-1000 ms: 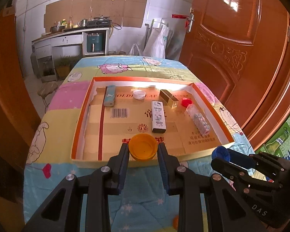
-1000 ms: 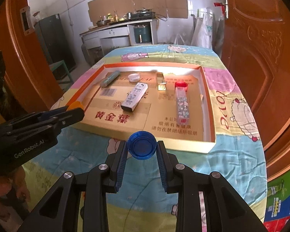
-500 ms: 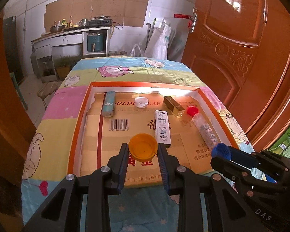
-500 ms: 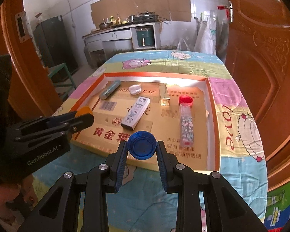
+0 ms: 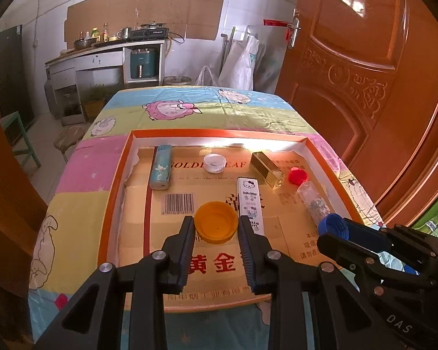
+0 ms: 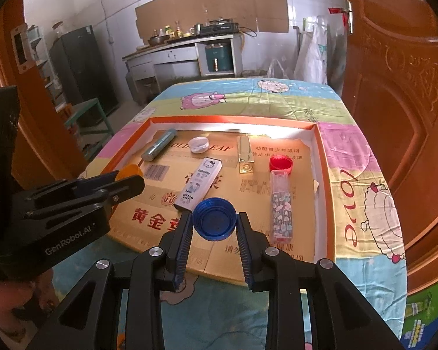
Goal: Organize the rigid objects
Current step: 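Lower the orange and blue caps over the lid beside the other items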
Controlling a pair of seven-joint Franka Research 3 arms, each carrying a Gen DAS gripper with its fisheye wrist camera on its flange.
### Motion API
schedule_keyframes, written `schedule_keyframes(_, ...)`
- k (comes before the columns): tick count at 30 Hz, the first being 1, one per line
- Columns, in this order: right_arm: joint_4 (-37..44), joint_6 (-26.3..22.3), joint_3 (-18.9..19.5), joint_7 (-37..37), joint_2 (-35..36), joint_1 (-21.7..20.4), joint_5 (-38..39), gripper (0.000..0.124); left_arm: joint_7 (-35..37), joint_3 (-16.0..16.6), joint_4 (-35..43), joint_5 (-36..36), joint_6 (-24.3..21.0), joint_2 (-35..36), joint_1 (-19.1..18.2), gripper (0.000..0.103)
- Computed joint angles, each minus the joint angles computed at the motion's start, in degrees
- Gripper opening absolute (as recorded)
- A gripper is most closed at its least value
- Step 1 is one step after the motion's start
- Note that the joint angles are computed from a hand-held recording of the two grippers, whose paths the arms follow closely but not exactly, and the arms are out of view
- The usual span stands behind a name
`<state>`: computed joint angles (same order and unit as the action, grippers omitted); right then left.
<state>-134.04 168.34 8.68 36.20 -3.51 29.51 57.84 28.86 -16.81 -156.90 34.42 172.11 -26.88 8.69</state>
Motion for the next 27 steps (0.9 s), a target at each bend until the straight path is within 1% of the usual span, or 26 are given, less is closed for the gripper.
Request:
schedule_keyframes(6, 1.02, -0.15, -0.04, -0.40, 1.09, -0.30, 0.30, 0.031, -0.44, -0.42, 1.28, 1.15, 0.20, 1.74, 1.25, 0.030)
schedule_keyframes(12, 3.09, 0.04, 0.48, 0.11, 3.28, -1.22, -0.63, 0.031, -0.48, 0.30, 2.31, 1.76, 1.33, 3.64, 1.56, 0.030)
schedule_keyframes(20, 5.47, -0.09, 1.52, 0.99, 6.01, -2.43, -2.29, 0.031, -1.83, -0.41, 4.13, 4.05, 1.92, 6.20, 3.21, 0.030)
schedule_keyframes(27, 7.72, -0.16, 2.34, 1.97, 8.40, -3.43, -4.09, 0.031, -3.05, 0.22, 5.41, 5.91, 1.96, 8.28, 3.45, 0.030)
